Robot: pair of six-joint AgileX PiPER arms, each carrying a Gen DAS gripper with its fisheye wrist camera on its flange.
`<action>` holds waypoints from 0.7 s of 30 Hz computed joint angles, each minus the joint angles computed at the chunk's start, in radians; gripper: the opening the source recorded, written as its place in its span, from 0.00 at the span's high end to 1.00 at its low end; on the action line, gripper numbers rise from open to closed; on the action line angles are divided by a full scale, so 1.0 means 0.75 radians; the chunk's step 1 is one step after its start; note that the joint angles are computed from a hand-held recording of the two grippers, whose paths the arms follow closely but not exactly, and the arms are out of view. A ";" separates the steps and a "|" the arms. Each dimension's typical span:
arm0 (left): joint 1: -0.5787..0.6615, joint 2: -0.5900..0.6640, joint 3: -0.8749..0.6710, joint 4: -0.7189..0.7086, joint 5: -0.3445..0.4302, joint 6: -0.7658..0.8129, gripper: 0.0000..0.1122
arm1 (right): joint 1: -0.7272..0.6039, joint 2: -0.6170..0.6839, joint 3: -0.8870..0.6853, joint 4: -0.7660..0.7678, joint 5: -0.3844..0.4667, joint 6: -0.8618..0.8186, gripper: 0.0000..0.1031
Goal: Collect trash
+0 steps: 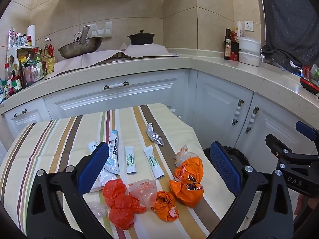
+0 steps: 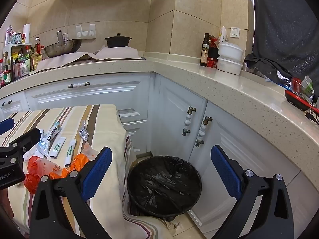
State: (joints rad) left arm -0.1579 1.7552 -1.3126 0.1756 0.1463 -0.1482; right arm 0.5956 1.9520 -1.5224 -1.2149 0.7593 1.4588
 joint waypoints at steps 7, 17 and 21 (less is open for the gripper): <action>0.003 0.001 -0.005 -0.057 0.009 0.052 0.12 | 0.000 0.003 -0.005 -0.006 -0.002 0.009 0.06; -0.001 0.010 0.004 0.024 -0.005 -0.034 0.12 | -0.002 0.007 -0.005 -0.008 -0.008 0.010 0.06; -0.004 0.011 -0.003 0.048 0.004 -0.059 0.12 | -0.002 0.010 -0.005 -0.011 -0.008 0.013 0.06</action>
